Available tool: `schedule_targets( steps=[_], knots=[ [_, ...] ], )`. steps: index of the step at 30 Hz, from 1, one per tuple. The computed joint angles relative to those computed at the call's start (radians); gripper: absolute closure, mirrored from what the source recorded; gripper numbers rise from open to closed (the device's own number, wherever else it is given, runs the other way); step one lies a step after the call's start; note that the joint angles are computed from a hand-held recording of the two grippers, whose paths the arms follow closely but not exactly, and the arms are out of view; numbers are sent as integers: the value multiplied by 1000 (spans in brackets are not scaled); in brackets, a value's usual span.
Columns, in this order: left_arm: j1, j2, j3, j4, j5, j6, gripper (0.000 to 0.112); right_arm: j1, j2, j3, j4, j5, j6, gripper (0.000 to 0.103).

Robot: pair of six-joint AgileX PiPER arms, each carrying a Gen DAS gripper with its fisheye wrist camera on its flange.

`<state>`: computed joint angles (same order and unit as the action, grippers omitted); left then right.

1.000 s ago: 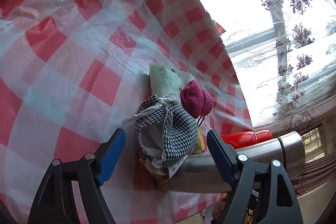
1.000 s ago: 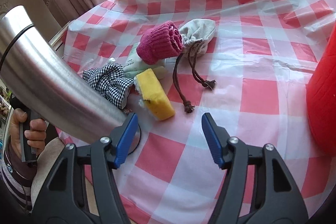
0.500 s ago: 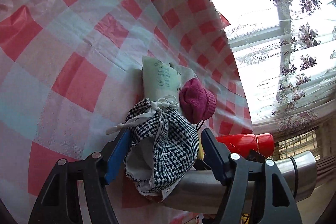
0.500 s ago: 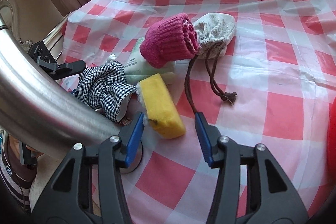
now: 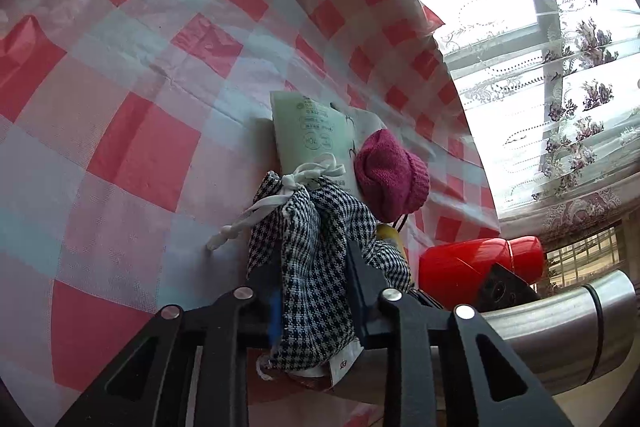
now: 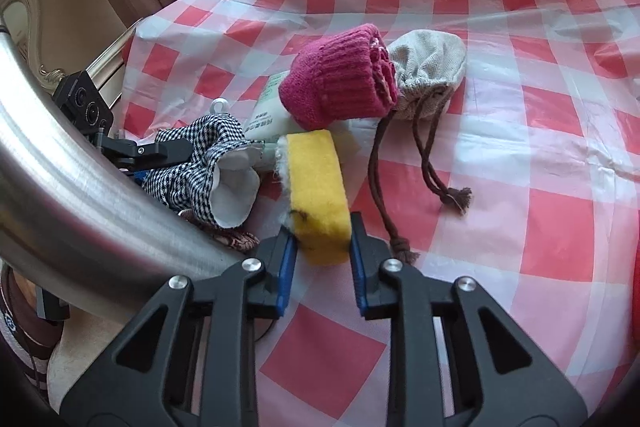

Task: Organize soft objects
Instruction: 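Grasp the yellow sponge block with right tool while left tool grasps houndstooth bag, then carry sponge with right tool while left tool carries houndstooth bag, releasing both into box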

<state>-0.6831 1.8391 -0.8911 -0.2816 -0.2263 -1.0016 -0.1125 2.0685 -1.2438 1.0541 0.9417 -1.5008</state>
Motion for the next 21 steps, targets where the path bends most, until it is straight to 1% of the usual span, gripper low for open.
schedule_targets(
  steps=[4,8,12,16,21],
  knots=[
    [-19,-30,44,-151,-50,127,92,-10,-44,57,42,-52,-54,76],
    [-37,-49,80,-254,-95,197,92,-29,-75,100,72,-102,-92,76],
    [-66,-80,128,-394,-170,281,93,-51,-95,137,103,-147,-111,76],
    [-91,-106,167,-510,-222,350,93,-76,-125,187,135,-189,-148,76],
    [-146,-147,213,-743,-293,502,93,-124,-157,235,162,-222,-171,76]
  ],
)
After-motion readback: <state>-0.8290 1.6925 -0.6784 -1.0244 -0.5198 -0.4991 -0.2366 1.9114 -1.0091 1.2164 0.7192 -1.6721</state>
